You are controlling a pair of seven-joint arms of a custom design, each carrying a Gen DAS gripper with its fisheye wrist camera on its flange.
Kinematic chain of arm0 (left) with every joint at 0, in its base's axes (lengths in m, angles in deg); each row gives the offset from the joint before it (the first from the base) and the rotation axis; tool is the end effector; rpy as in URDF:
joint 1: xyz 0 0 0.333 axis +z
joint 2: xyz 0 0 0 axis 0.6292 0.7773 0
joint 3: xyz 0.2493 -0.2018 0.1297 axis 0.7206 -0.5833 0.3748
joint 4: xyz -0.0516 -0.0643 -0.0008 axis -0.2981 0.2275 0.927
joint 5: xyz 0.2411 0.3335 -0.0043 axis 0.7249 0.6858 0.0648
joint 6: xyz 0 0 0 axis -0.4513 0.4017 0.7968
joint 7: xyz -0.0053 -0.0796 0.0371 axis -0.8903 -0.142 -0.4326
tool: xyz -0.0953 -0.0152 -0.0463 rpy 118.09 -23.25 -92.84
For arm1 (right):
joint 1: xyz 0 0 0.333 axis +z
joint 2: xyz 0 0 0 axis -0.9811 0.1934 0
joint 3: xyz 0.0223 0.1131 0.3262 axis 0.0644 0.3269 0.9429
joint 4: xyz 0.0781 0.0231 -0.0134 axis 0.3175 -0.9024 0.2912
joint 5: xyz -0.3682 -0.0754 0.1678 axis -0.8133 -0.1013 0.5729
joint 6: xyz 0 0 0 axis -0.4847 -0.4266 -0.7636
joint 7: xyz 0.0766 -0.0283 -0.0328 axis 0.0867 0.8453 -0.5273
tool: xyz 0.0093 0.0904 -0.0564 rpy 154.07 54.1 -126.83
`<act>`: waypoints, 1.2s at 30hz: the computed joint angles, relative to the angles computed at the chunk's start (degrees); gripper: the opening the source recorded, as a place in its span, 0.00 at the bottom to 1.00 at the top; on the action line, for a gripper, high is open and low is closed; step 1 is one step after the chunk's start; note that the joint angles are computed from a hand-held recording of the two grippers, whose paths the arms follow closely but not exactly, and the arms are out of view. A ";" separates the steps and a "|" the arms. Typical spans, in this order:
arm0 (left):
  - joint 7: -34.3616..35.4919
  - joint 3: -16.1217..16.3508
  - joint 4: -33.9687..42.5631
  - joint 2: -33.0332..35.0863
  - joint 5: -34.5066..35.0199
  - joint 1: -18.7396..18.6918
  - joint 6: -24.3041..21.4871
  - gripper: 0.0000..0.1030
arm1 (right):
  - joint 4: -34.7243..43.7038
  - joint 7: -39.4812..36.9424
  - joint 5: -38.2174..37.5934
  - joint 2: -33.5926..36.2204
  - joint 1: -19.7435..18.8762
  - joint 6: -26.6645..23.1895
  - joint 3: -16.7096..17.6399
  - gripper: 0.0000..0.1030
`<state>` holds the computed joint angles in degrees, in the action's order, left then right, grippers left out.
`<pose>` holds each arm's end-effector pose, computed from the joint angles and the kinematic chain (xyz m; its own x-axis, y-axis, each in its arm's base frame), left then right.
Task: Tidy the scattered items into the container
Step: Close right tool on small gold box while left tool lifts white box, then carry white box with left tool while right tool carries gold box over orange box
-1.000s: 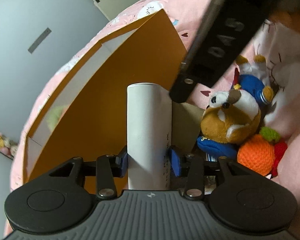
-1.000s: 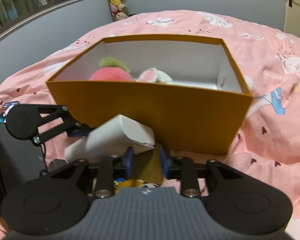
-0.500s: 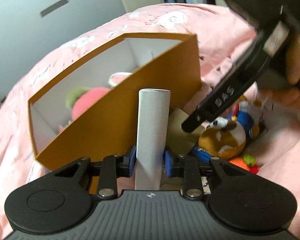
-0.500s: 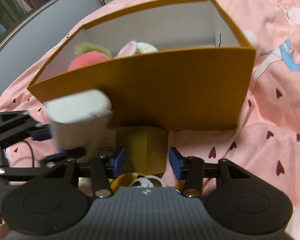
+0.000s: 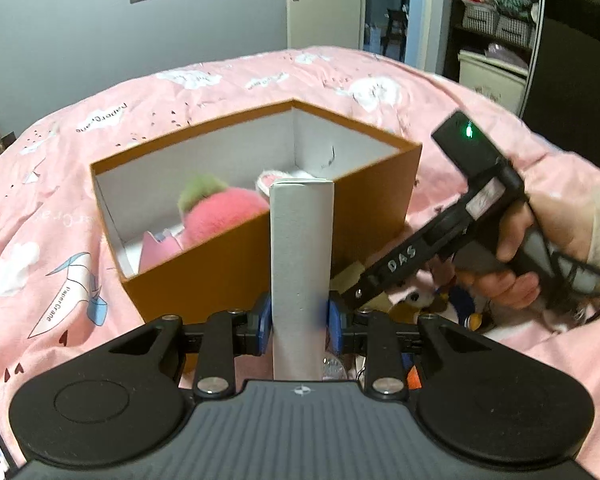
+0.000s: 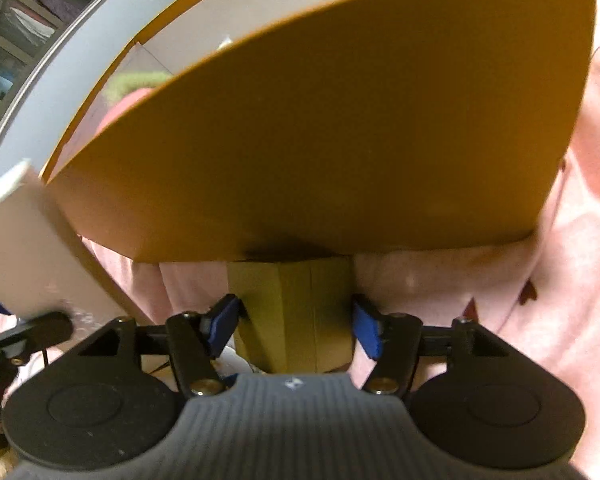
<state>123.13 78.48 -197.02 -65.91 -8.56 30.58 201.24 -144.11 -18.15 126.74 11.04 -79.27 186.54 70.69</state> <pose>0.5980 -0.1866 0.5435 -0.5062 -0.8624 -0.0104 -0.5934 0.3571 -0.7213 0.7533 0.1208 0.4451 0.3344 -0.7814 -0.5269 -0.9218 -0.1550 -0.3553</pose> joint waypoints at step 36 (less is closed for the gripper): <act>-9.33 -1.22 32.89 16.32 -3.63 -0.50 -10.61 0.31 | -1.72 -15.68 4.38 -13.51 1.75 14.47 -5.12 0.48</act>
<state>113.80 77.26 -164.13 -49.58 -12.19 30.08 190.64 -145.84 -33.83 131.12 -2.47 -77.52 201.01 65.58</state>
